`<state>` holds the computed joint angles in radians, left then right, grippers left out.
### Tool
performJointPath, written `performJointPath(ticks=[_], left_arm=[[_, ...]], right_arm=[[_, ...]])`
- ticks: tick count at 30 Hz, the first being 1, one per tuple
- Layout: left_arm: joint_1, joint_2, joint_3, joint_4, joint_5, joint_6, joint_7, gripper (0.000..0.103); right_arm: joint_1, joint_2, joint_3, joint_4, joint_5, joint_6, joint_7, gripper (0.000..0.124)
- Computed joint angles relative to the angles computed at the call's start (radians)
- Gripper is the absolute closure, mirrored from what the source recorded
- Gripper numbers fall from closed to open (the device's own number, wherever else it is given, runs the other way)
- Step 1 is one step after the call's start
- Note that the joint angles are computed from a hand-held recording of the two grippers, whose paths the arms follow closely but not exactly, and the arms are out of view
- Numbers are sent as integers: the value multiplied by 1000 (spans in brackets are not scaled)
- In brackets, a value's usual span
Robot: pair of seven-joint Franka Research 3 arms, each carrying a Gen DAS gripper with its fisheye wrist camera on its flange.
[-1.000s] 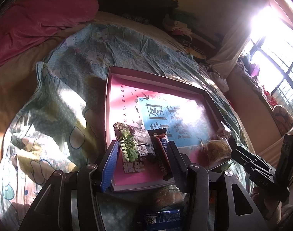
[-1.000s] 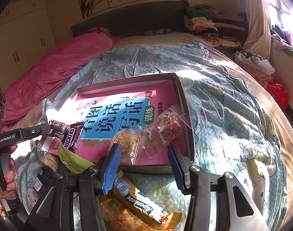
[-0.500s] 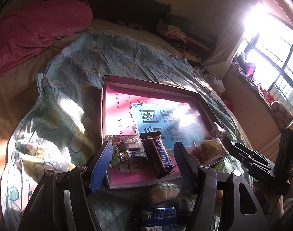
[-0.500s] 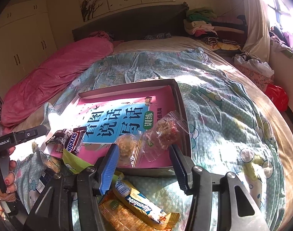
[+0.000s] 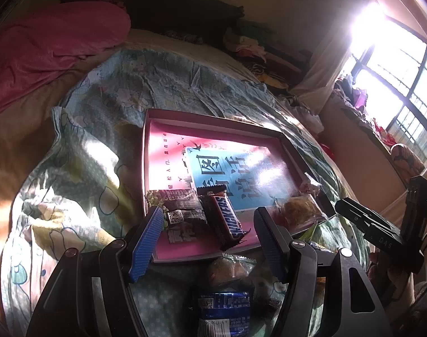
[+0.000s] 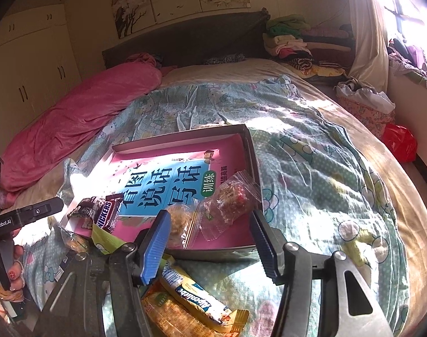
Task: Organize snacks
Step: 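Withdraw both tools from the pink box, then move the left tool to the blue biscuit pack while the right tool reaches the Alpenliebe bar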
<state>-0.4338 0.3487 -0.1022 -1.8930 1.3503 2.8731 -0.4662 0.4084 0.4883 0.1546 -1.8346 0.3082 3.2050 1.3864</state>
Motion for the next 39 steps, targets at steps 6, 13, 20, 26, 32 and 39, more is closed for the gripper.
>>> performJointPath(ticks=[6, 13, 20, 26, 32, 39], left_arm=[[-7, -27, -7, -16, 61, -24, -59, 34], [6, -39, -29, -26, 60, -27, -54, 34], [2, -55, -39, -36, 69, -42, -59, 34], [8, -61, -48, -46, 72, -30, -80, 34], [-1, -54, -57, -43, 33, -26, -40, 34], [-19, -50, -59, -47, -54, -43, 38, 34]], right_arm=[[-16, -28, 13, -29, -5, 34, -18, 65], [-64, -57, 57, -68, 6, 64, -28, 63], [-78, -72, 78, -91, 4, 64, -33, 62], [-89, -87, 102, -114, -5, 64, -51, 62], [-94, -98, 116, -135, -11, 65, -67, 62], [-110, -111, 135, -162, -12, 63, -84, 62]])
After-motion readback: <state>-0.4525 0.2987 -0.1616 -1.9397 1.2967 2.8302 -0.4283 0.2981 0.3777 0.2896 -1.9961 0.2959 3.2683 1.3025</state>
